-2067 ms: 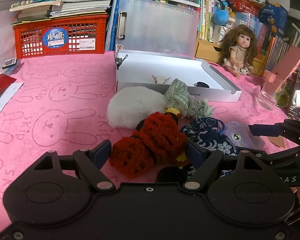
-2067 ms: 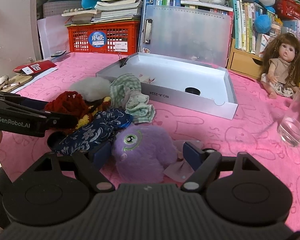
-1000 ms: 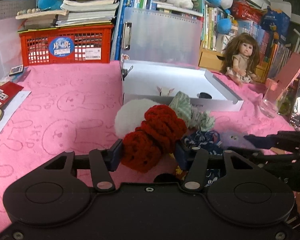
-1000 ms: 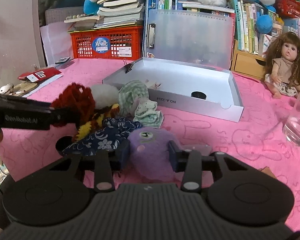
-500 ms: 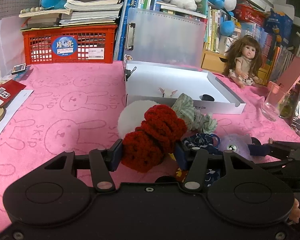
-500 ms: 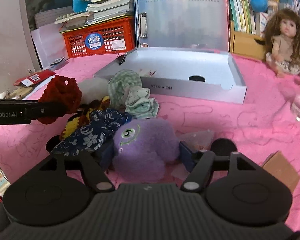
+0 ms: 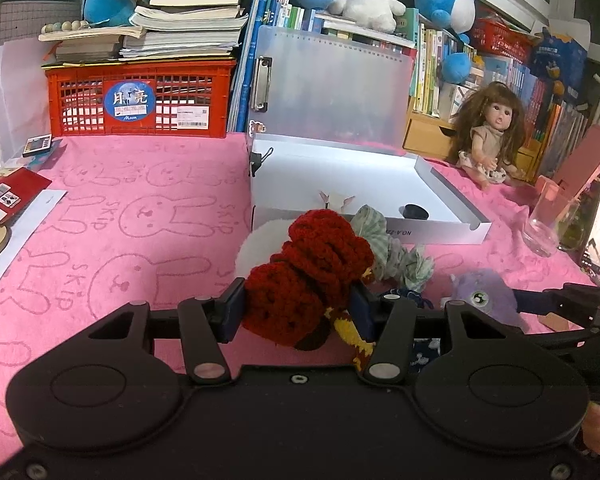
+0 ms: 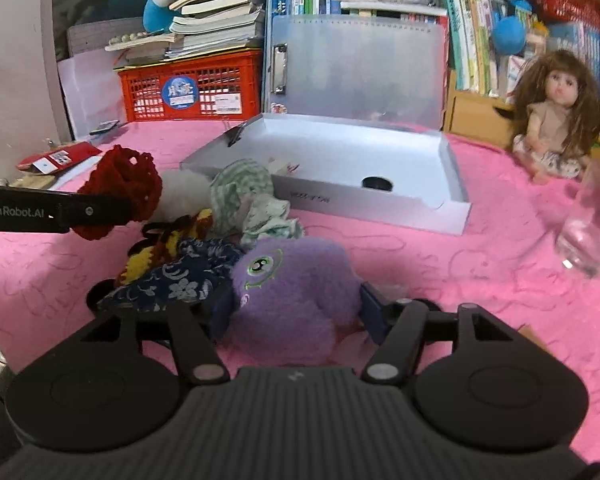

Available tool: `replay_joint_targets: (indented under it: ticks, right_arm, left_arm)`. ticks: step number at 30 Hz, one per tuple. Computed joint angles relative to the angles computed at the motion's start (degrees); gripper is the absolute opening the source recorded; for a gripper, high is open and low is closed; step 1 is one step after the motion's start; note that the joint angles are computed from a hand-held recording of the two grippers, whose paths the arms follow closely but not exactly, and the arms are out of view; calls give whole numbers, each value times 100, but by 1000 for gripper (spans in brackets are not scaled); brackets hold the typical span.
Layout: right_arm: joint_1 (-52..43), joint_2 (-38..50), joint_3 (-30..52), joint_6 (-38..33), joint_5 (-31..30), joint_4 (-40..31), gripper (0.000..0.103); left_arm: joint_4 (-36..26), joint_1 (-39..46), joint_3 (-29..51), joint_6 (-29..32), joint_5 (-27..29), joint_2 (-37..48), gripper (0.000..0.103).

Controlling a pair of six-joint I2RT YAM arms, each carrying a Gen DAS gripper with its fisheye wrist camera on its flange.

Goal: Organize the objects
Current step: 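Carry red crochet and purple plush into the white box and open both tools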

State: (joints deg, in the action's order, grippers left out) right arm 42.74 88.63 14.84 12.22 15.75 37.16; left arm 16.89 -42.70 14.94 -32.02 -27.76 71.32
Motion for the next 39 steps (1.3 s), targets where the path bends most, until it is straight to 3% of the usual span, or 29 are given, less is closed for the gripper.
replay_joint_targets:
  ticks: [10,19,26,39]
  right_arm:
    - [-307,-471,76,17,104,-380,67]
    - [-995,-468,690,-7,-237,-962,67]
    - [-1642,47,1560,229,-866,-1585,67]
    - [-2256,1183,3123,135,-1258,-2239,67]
  left_arm:
    - [57,258,217,191,191,120,51]
    - [155,742,840,463,643,652,51]
    - [14,1117,1692,686,1011,1437,51]
    - [-623,1743,3752,739,1421,3149,51]
